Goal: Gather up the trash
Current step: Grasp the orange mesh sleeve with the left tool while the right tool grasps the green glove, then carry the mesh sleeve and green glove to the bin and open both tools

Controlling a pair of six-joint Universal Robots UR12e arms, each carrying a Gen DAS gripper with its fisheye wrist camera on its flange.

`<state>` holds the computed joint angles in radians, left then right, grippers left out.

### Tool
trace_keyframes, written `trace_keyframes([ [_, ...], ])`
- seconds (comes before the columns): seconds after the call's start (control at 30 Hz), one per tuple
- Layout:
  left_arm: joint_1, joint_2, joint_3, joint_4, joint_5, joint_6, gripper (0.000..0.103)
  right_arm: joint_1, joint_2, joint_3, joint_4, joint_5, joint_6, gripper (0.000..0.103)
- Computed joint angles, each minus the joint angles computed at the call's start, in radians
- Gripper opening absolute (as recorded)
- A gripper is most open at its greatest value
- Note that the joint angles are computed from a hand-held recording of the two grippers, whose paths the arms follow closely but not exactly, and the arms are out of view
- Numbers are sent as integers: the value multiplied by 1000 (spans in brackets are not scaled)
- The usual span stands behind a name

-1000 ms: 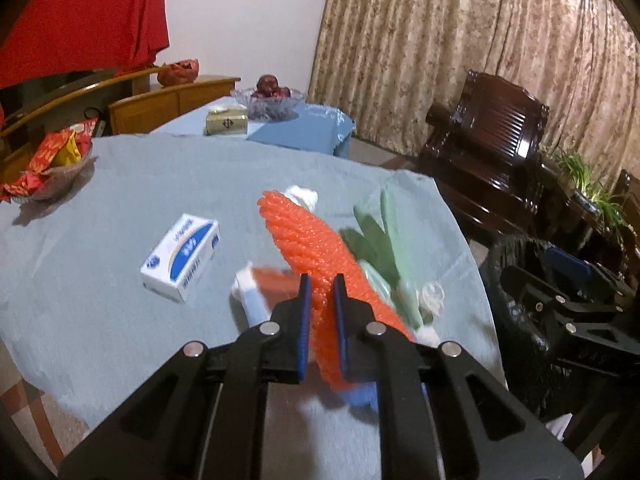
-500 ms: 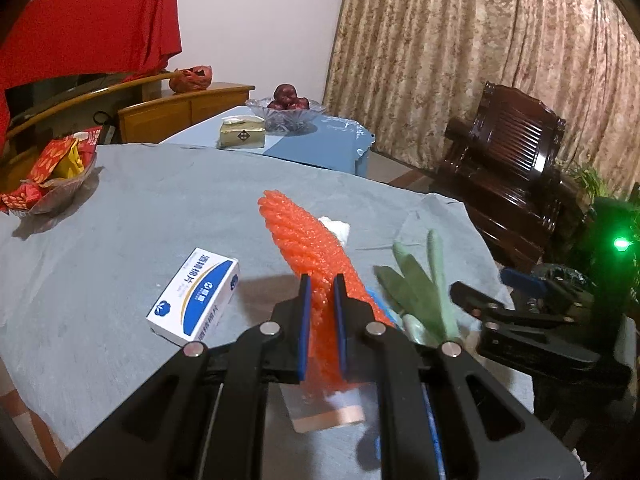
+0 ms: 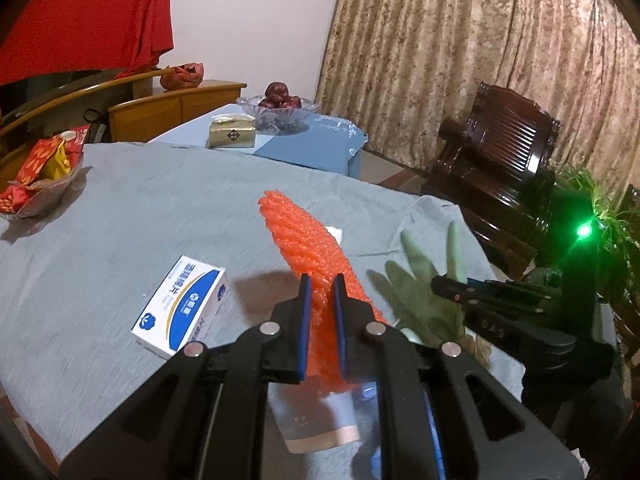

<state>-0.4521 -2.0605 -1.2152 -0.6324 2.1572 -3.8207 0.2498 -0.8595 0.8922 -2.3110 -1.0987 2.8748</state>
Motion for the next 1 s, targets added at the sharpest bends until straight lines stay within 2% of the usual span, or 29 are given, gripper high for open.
trace_keyframes([
  [0.5,-37,-46,109,53,8,95,10,-52,-73,53,-145,98,82,11],
  [0.67,-50,-68,152,56,-1,123,10,-68,-99,81,-187,99,94,11],
  [1.0,-71,-120,242,43,-31,174,10,-107,-151,152,-250,53,131,11],
])
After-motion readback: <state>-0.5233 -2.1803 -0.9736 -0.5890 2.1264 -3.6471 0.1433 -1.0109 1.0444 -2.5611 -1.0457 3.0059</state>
